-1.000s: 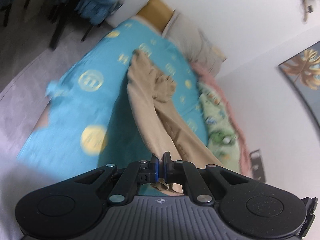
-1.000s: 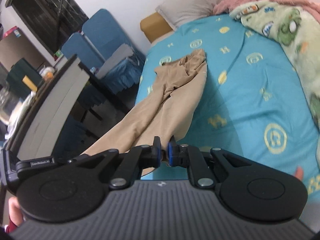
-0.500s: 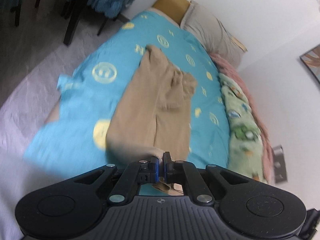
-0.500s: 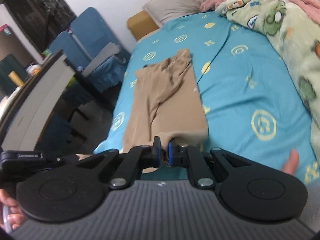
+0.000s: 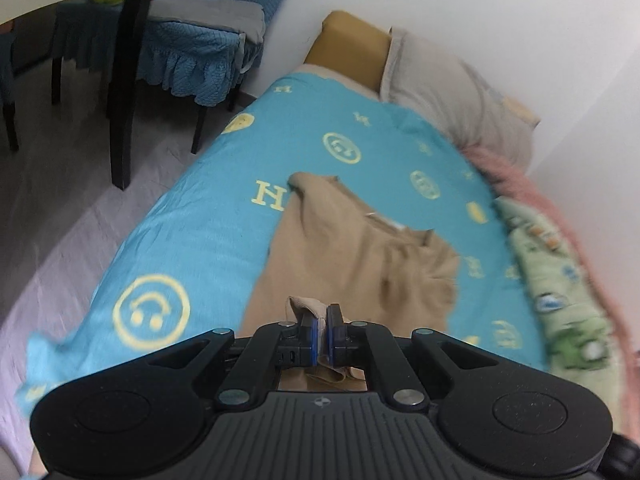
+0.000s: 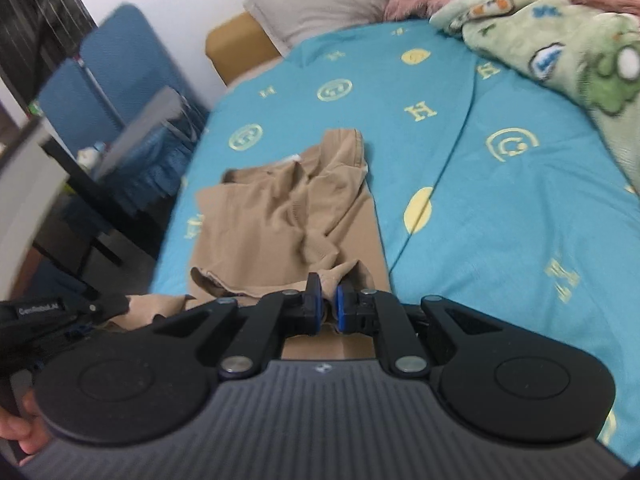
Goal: Fold clothes
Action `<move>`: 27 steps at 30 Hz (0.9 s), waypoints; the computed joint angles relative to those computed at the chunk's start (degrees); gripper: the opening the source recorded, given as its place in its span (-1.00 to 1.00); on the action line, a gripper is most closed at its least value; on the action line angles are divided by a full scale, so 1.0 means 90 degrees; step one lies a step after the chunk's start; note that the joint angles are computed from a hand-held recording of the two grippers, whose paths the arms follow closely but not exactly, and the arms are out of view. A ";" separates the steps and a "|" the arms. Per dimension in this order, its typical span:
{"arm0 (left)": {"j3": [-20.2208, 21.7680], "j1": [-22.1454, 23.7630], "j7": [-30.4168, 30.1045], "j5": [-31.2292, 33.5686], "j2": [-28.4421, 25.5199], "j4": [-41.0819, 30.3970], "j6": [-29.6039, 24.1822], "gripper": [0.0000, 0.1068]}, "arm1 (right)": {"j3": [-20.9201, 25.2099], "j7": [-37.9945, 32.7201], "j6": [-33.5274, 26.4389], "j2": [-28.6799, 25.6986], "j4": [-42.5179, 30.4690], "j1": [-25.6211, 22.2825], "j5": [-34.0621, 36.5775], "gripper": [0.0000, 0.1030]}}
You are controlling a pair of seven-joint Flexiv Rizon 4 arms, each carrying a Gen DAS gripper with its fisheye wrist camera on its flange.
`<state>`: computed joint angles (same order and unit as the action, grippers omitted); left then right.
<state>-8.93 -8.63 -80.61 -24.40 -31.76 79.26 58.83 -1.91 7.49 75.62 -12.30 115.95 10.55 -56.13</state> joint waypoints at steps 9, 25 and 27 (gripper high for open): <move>0.0170 -0.0265 -0.0001 0.0756 -0.1032 -0.0762 -0.0009 -0.88 | -0.0445 -0.1092 0.0175 -0.0984 -0.0377 0.0239 0.0545 -0.76; -0.1046 0.0491 0.3296 -0.1044 0.1393 0.1996 0.1840 0.92 | -0.0015 0.0596 -0.0808 0.0911 0.0512 0.0206 -0.1862 0.68; -0.1345 0.0604 0.4119 -0.1769 0.1772 0.2504 0.2181 0.92 | 0.0215 0.0852 -0.0978 0.1147 0.0659 0.0092 -0.2150 0.68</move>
<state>-21.03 -3.20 -43.53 -40.31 -15.81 101.79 78.46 0.03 15.16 66.82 -1.98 121.88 11.37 -75.48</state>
